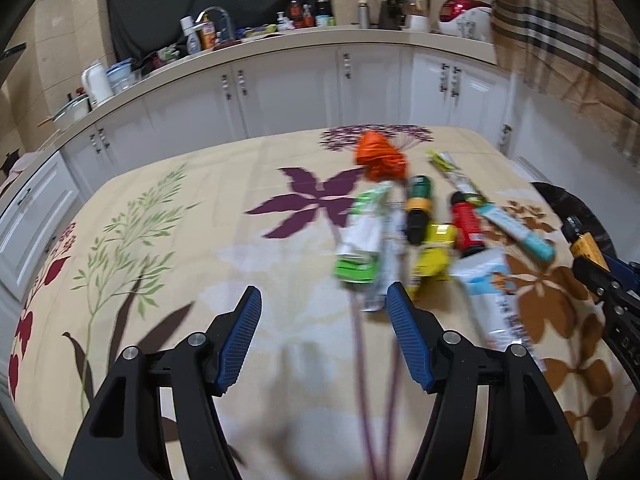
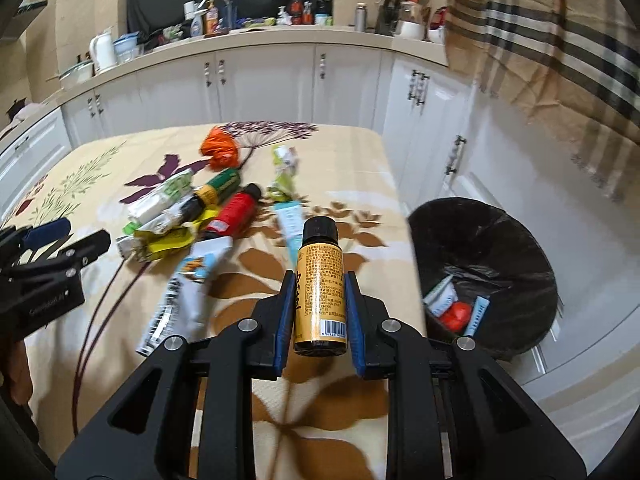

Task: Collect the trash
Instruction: 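Grasp the yellow spray can with the right tool while the left tool grasps the white printed tube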

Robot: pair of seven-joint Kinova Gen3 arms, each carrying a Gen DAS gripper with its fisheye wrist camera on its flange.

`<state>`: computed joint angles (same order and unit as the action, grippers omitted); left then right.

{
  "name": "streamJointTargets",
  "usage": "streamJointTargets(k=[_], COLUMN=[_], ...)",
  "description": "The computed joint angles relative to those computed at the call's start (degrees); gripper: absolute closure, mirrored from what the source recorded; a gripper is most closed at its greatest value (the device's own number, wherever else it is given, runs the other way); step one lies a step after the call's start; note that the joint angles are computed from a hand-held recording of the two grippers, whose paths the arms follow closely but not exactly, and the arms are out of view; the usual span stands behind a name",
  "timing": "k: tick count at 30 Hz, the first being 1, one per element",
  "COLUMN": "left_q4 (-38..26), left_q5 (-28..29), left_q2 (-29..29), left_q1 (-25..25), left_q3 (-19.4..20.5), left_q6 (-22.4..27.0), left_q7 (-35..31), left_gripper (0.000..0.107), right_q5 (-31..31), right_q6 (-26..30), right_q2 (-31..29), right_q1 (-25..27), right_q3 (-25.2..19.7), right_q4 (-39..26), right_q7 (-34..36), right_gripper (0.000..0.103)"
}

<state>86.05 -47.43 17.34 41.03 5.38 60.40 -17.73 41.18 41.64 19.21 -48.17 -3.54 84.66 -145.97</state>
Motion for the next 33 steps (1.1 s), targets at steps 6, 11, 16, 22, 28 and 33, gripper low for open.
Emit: streamJointTargets(k=[6, 11, 16, 22, 28, 33], left_q4=[-3.9, -7.1, -8.6, -8.3, -7.1, -5.5], left_q5=[0.9, 1.2, 2.2, 4.8, 5.4, 3.8], left_q2=[2.3, 4.6, 6.8, 7.2, 6.6, 5.3], left_q1=[1.9, 4.1, 5.5, 5.5, 6.0, 6.8], left_q3=[0.5, -0.1, -1.4, -1.7, -2.5, -2.7], left_q6=[-0.2, -0.3, -0.8, -2.6, -4.5, -5.5], left_q7=[-1.4, -3.5, -5.6, -8.8, -9.4, -7.7], left_gripper=[0.038, 0.036, 0.041, 0.07, 0.08, 0.082], right_q5=[1.6, 2.7, 2.7, 2.6, 2.7, 3.3], right_q6=[-2.3, -4.0, -5.5, -6.4, -6.3, -6.3], right_q2=[-2.4, -4.1, -4.7, -4.7, -4.7, -4.8], right_q1=[1.6, 3.7, 5.5, 6.1, 6.1, 5.8], right_q3=[0.7, 0.4, -0.2, -0.5, -0.5, -0.4], right_q4=[4.3, 7.4, 9.0, 9.4, 9.4, 9.5], right_q7=[-3.5, -6.3, -7.4, -7.2, -7.4, -7.9], right_gripper=[0.08, 0.08, 0.08, 0.08, 0.08, 0.08])
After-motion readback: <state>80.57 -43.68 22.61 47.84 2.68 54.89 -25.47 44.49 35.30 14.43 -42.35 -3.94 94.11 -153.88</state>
